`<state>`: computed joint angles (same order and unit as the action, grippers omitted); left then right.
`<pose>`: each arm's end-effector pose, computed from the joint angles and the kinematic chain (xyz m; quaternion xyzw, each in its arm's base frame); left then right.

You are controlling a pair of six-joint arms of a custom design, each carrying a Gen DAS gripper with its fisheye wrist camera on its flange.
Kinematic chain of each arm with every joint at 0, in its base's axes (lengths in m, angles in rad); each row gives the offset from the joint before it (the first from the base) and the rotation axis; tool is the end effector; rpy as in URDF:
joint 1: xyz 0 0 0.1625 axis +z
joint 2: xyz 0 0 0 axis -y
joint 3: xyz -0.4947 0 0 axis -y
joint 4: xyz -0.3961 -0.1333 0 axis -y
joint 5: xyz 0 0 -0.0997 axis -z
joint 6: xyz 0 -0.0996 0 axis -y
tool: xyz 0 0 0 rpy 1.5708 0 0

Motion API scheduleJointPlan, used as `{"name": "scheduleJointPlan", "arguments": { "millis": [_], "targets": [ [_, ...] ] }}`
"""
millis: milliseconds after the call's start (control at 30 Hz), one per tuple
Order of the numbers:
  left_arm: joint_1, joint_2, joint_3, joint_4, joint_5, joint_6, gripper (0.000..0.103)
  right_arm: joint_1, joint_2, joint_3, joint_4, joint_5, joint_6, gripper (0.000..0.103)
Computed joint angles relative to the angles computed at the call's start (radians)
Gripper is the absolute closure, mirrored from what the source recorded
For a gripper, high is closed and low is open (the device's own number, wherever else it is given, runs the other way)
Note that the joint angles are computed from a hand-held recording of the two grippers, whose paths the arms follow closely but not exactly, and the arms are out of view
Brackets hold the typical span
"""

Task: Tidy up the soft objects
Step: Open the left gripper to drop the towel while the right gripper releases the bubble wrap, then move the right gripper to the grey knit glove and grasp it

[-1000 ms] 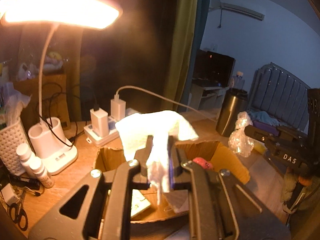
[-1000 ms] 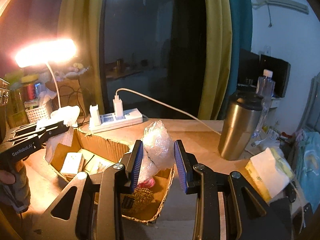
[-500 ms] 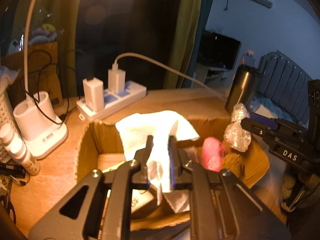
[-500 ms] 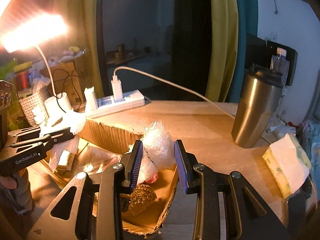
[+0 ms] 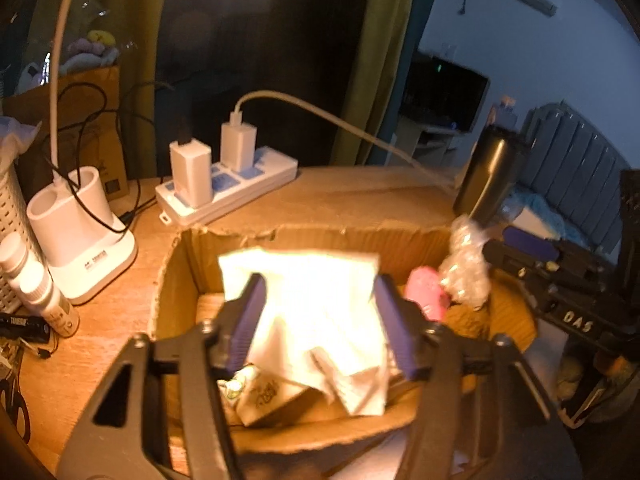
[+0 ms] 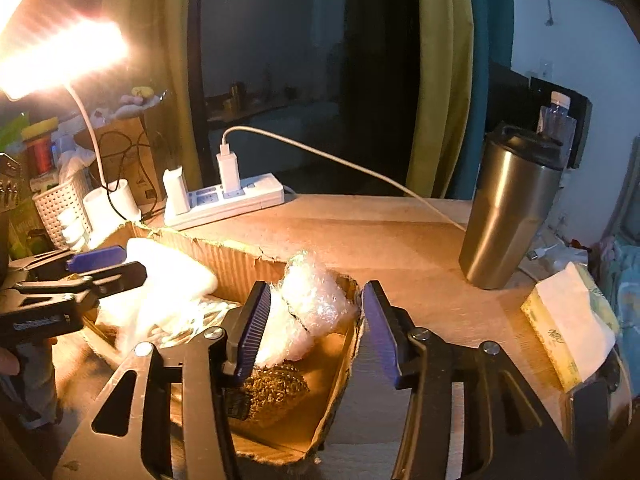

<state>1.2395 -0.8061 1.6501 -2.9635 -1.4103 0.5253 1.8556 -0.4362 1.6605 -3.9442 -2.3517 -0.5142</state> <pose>-0.1003 -0.7502 0.1916 0.3787 0.8819 -0.2613 0.1030 0.2540 -0.6428 0.0610 0.1114 -0.7956 0.4627 0.3749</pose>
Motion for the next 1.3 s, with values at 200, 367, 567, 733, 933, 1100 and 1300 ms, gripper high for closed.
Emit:
{"name": "scheduleJointPlan", "arguments": {
  "millis": [200,367,567,733,933,1100,1300],
  "targets": [
    [-0.008,-0.03,0.03,-0.037,-0.011,0.012,0.043,0.021,-0.007,0.02,-0.037,-0.018,-0.009,0.05],
    [-0.01,-0.063,0.062,-0.063,-0.027,0.014,0.042,0.048,-0.007,0.041,-0.076,-0.035,-0.022,0.05],
    [-0.014,-0.106,0.111,-0.092,-0.052,0.026,0.042,0.081,-0.005,0.06,-0.118,-0.056,-0.033,0.05],
    [-0.014,-0.141,0.147,-0.112,-0.07,0.031,0.042,0.109,-0.002,0.074,-0.15,-0.074,-0.045,0.049],
    [-0.011,-0.186,0.195,-0.141,-0.096,0.036,0.042,0.141,0.009,0.084,-0.185,-0.097,-0.059,0.049],
    [-0.007,-0.217,0.226,-0.155,-0.111,0.043,0.041,0.166,0.021,0.088,-0.207,-0.113,-0.069,0.049],
    [0.002,-0.252,0.26,-0.168,-0.129,0.046,0.041,0.195,0.036,0.091,-0.225,-0.135,-0.075,0.049]
  ]
}}
